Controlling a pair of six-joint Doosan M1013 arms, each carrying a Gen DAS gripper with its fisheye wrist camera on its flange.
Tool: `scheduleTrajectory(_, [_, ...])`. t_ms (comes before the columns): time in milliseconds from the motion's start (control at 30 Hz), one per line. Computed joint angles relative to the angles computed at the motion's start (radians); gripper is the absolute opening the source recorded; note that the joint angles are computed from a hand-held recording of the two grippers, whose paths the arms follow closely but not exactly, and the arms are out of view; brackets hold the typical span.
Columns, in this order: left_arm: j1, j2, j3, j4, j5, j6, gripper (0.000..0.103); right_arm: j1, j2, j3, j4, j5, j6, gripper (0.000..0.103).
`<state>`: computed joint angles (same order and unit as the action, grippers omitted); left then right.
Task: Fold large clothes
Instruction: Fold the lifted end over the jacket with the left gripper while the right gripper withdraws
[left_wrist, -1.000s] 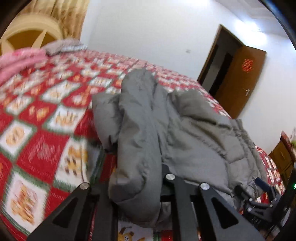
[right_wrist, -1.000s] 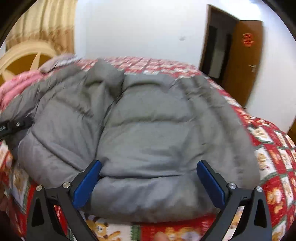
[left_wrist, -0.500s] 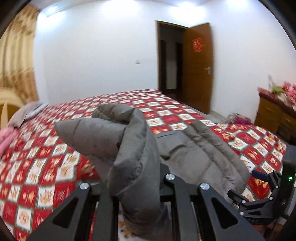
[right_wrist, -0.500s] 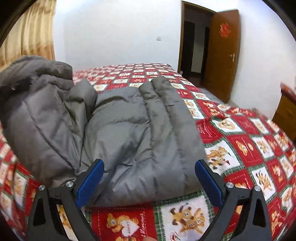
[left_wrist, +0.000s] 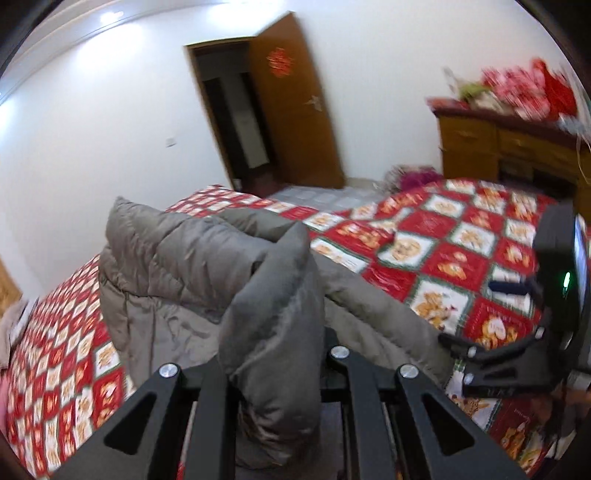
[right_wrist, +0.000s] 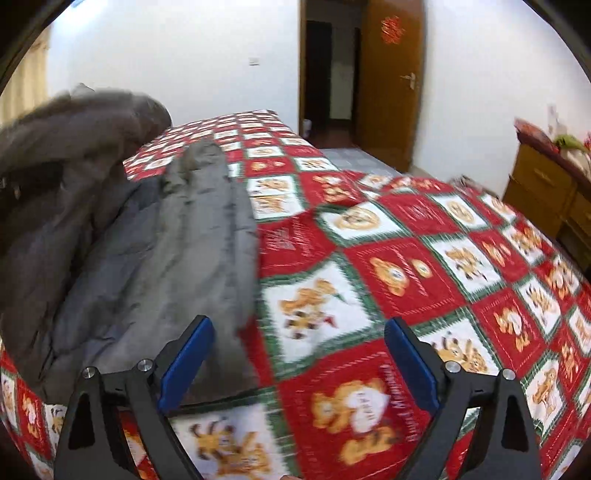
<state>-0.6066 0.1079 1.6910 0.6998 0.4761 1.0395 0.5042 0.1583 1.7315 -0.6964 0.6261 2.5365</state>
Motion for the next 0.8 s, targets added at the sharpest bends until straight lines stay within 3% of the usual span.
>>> scheduleTrajectory(300, [-0.006, 0.052, -0.009, -0.148, -0.031, 0.258, 0.013, -0.04, -0.001, 0.023, 0.058, -0.019, -0.019, 0.094])
scheduleTrajectory(367, [0.0, 0.062, -0.012, -0.238, -0.029, 0.352, 0.014, -0.028, 0.003, 0.019, 0.013, -0.002, -0.003, 0.094])
scheduleTrajectory(567, [0.021, 0.091, -0.027, -0.424, -0.033, 0.519, 0.018, -0.035, 0.007, 0.017, 0.045, -0.005, -0.027, 0.094])
scheduleTrajectory(800, [0.024, 0.114, -0.036, -0.456, -0.032, 0.534, 0.023, -0.039, 0.018, 0.005, 0.078, 0.026, -0.049, 0.094])
